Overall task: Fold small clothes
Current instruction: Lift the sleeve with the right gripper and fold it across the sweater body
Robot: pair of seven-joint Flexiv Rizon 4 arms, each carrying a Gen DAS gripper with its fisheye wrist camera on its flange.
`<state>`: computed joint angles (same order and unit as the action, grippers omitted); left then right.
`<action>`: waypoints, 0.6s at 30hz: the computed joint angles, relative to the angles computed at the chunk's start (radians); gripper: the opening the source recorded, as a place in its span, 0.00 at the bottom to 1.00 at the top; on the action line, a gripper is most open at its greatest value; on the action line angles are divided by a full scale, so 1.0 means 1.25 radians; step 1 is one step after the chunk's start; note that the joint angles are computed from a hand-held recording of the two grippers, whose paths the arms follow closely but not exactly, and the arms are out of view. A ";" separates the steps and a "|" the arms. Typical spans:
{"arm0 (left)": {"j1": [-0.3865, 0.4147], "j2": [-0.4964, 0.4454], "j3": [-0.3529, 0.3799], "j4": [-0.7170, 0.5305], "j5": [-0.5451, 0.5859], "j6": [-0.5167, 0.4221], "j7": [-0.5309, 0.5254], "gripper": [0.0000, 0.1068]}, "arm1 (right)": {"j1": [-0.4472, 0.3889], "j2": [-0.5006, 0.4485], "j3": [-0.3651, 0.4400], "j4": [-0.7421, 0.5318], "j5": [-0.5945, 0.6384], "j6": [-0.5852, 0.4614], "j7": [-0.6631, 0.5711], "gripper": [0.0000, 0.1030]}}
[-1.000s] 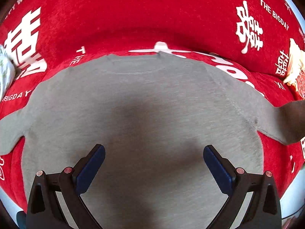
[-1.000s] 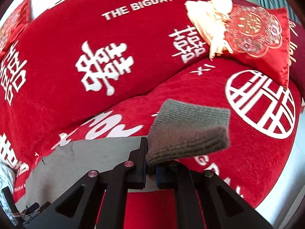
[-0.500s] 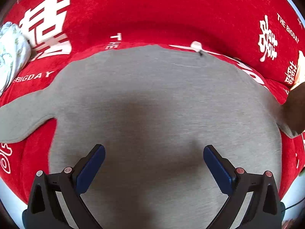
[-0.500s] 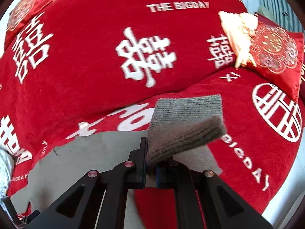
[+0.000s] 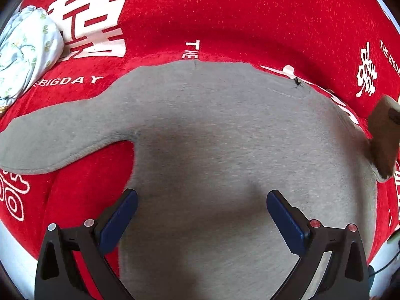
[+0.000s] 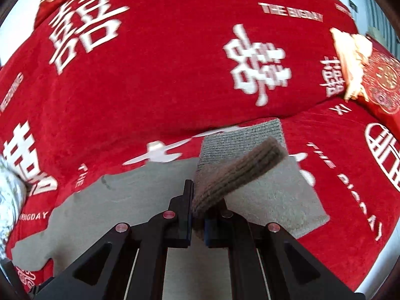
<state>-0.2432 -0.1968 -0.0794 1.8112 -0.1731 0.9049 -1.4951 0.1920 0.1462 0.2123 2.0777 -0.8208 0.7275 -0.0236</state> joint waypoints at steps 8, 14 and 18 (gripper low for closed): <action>0.023 0.022 0.012 0.022 -0.020 0.013 0.010 0.96 | 0.078 -0.139 -0.006 -0.096 -0.021 0.019 -0.021 0.07; 0.040 0.030 0.019 0.032 -0.033 0.016 0.000 0.96 | 0.142 -0.215 -0.023 -0.147 -0.012 0.045 -0.070 0.07; 0.046 0.038 0.022 0.045 -0.038 0.019 -0.002 0.96 | 0.177 -0.254 -0.032 -0.175 0.001 0.057 -0.106 0.07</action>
